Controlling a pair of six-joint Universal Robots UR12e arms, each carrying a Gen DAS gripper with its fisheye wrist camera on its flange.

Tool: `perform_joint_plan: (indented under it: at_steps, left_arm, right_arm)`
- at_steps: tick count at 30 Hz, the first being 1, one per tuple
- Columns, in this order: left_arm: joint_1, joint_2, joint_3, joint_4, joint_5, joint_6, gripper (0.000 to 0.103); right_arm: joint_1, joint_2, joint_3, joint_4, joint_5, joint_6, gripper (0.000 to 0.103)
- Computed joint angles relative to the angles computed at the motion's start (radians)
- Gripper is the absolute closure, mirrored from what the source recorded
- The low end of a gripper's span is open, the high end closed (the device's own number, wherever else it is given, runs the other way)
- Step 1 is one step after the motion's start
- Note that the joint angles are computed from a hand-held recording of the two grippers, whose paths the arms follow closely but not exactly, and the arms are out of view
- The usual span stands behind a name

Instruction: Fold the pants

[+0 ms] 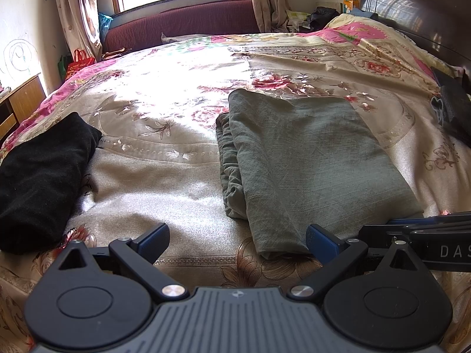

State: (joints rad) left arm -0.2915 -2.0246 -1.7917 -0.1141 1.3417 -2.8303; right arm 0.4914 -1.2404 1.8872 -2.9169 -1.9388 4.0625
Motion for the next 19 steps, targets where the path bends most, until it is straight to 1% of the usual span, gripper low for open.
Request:
perform_joint_plan:
  at_steps: [19]
  left_arm:
    - [-0.002,-0.002,-0.002,0.017,0.01,0.005,0.0]
  right_arm:
    - [0.0,0.0,0.002,-0.005,0.003,-0.004,0.063]
